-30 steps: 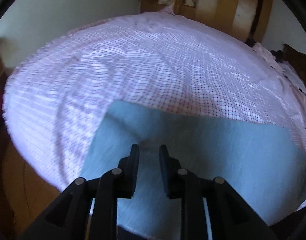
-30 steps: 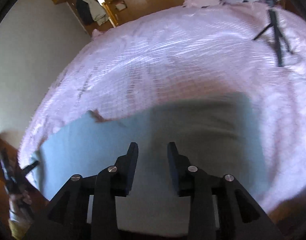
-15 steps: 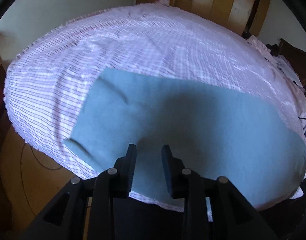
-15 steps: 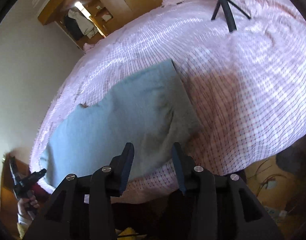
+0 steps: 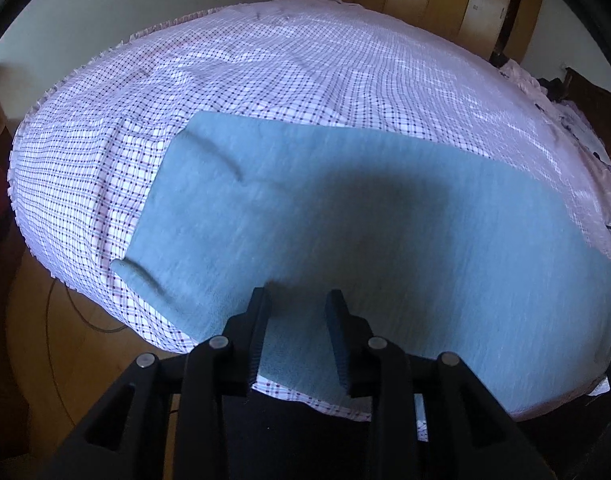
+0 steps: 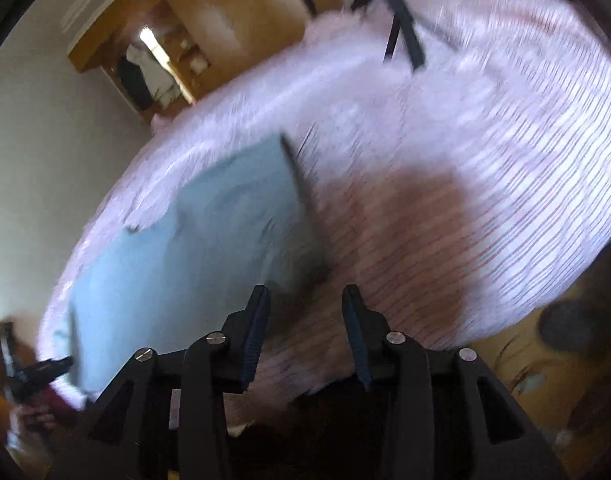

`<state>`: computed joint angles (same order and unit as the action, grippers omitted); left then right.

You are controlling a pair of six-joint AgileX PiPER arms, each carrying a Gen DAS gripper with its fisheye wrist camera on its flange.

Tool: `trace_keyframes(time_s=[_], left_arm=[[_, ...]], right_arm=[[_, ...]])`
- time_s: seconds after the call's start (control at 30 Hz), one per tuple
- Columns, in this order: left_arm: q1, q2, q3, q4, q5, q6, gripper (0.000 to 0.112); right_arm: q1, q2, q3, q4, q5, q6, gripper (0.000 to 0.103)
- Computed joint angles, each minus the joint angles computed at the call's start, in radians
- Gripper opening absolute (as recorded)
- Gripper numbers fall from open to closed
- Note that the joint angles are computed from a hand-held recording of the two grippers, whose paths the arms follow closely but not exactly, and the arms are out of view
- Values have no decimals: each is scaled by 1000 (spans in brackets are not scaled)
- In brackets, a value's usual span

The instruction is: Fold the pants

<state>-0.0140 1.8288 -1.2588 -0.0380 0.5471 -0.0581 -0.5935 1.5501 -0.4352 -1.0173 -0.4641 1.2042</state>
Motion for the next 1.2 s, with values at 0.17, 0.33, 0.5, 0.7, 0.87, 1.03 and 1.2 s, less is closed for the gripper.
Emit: trace_keyframes(time_s=[0.17, 0.33, 0.5, 0.7, 0.87, 1.03, 1.2], left_arm=[[-11, 11, -15, 40, 10, -45, 32], [-15, 21, -28, 60, 16, -59, 32], [-16, 25, -36, 66, 24, -71, 32], [-16, 22, -29, 70, 16, -66, 32], [-15, 22, -26, 64, 13, -62, 32], [-14, 26, -30, 64, 14, -58, 32], [0, 29, -34, 25, 14, -19, 32]], right_arm=[[-31, 49, -20, -20, -6, -58, 13], [-1, 89, -38, 68, 44, -158, 10], [51, 23, -24, 138, 6, -232, 10], [120, 47, -56, 180, -2, -285, 14], [56, 141, -131, -52, -67, 7, 25], [69, 169, -174, -100, -47, 75, 29], [57, 158, -173, -98, -2, 140, 0]])
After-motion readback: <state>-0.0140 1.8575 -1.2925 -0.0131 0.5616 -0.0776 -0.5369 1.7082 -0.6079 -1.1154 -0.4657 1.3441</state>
